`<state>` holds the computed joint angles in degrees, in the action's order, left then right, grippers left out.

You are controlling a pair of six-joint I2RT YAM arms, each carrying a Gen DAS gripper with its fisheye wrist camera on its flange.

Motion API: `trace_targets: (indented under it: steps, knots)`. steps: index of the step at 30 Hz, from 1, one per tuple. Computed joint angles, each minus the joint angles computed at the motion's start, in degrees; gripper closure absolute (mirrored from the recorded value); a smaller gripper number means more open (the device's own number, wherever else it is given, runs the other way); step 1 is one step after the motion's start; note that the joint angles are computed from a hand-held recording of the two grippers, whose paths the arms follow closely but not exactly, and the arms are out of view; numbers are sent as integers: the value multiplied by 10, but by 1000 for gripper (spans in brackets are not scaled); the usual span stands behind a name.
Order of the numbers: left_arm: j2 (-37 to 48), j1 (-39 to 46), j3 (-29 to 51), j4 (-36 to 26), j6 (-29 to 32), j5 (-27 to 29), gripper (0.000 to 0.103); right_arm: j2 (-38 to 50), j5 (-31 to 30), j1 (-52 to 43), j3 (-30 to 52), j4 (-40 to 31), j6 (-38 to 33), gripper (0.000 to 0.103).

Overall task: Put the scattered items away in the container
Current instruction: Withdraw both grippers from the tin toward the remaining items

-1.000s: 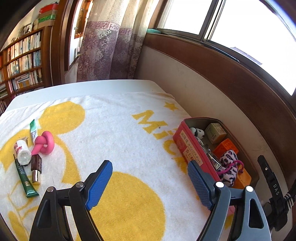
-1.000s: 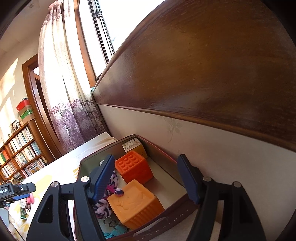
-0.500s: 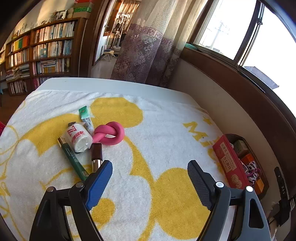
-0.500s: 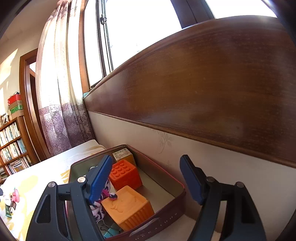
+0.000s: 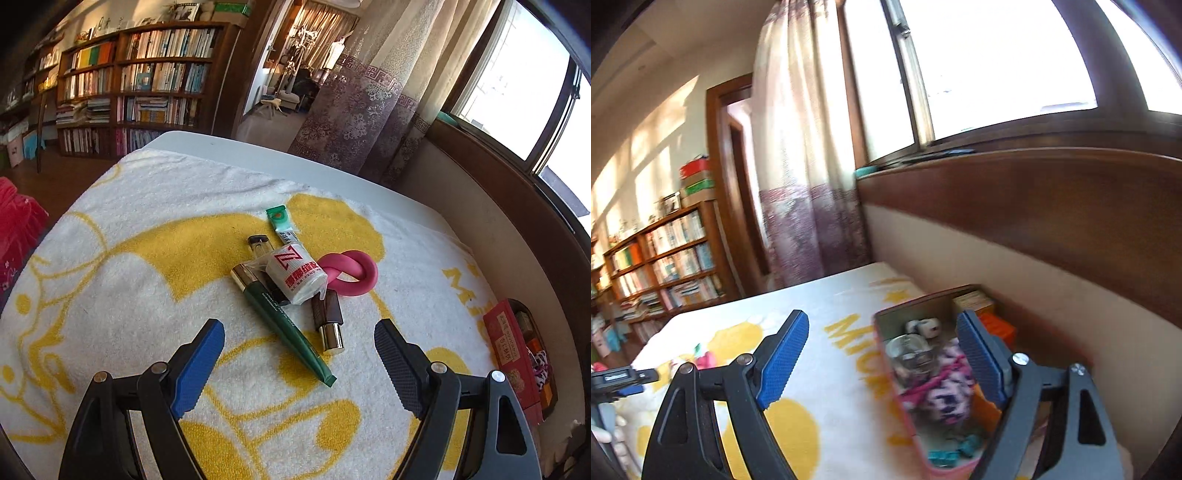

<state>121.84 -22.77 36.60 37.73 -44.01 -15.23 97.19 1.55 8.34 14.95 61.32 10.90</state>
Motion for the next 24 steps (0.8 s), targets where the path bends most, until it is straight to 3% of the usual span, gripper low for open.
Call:
trace_targets:
  steps: [2,5,12,14,21,24]
  knots:
    - [7,-3,6,-7,7,-10,18,20,-39,38,48,-67,9,18]
    - [15,-8,16,-21,15,-30,18,78,-47,98,119,-121,7,18]
    - [40,0,36,-33,19,-22,18,229,16,179,190,-72,-12,18]
    - [48,2,46,-44,16,-19,18,236,8,177,207,-109,-12,18]
    - [48,9,82,-99,37,-8,18,230,-34,147,197,-117,19,18]
    - [41,10,109,-138,68,-30,18,227,-36,150,198,-125,15,18]
